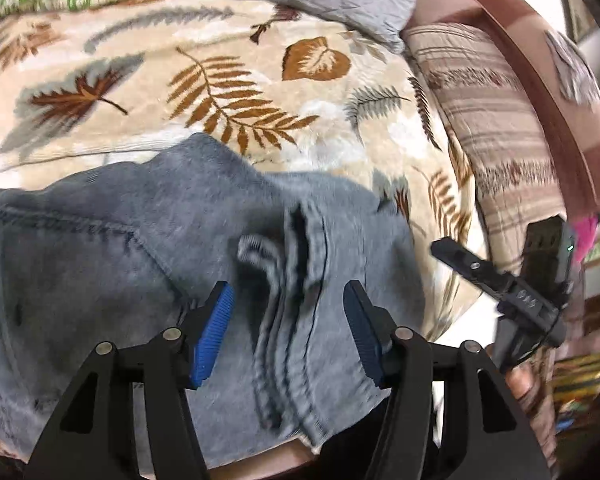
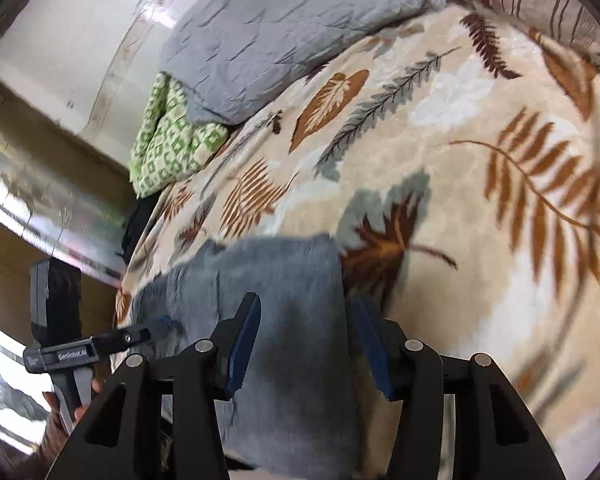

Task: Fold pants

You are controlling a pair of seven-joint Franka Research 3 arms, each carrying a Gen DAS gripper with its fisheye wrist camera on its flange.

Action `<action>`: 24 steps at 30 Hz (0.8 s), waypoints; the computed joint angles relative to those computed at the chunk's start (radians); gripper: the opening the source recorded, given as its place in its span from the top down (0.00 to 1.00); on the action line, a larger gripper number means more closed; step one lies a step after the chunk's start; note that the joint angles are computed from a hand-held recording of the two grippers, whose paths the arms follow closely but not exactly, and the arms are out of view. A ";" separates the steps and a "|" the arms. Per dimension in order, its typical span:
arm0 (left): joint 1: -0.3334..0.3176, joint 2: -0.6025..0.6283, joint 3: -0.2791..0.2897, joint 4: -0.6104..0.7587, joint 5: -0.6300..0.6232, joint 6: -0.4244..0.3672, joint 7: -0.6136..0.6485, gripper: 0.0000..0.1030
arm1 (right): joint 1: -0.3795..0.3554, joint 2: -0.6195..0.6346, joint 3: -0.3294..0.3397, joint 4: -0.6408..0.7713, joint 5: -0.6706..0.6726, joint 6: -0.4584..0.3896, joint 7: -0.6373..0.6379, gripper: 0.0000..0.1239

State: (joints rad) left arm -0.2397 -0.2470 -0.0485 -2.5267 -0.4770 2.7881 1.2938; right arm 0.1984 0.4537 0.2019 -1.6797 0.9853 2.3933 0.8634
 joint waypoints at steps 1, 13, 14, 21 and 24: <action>-0.018 0.023 0.022 0.023 -0.047 -0.011 0.035 0.45 | 0.007 0.031 -0.004 0.037 -0.016 -0.009 0.027 0.58; 0.051 0.124 -0.031 0.074 -0.138 -0.012 0.079 0.63 | 0.050 0.100 0.030 0.127 -0.141 0.053 -0.069 0.84; 0.050 0.132 -0.032 0.074 -0.161 -0.004 0.094 0.63 | 0.068 0.113 0.013 0.139 -0.182 0.056 -0.043 0.84; 0.064 0.161 -0.063 0.063 -0.131 0.074 0.092 0.61 | 0.074 0.163 0.014 0.149 -0.265 0.095 0.023 0.80; 0.061 0.131 -0.052 0.059 -0.177 0.037 0.129 0.61 | 0.073 0.121 0.013 0.109 -0.274 0.118 0.048 0.74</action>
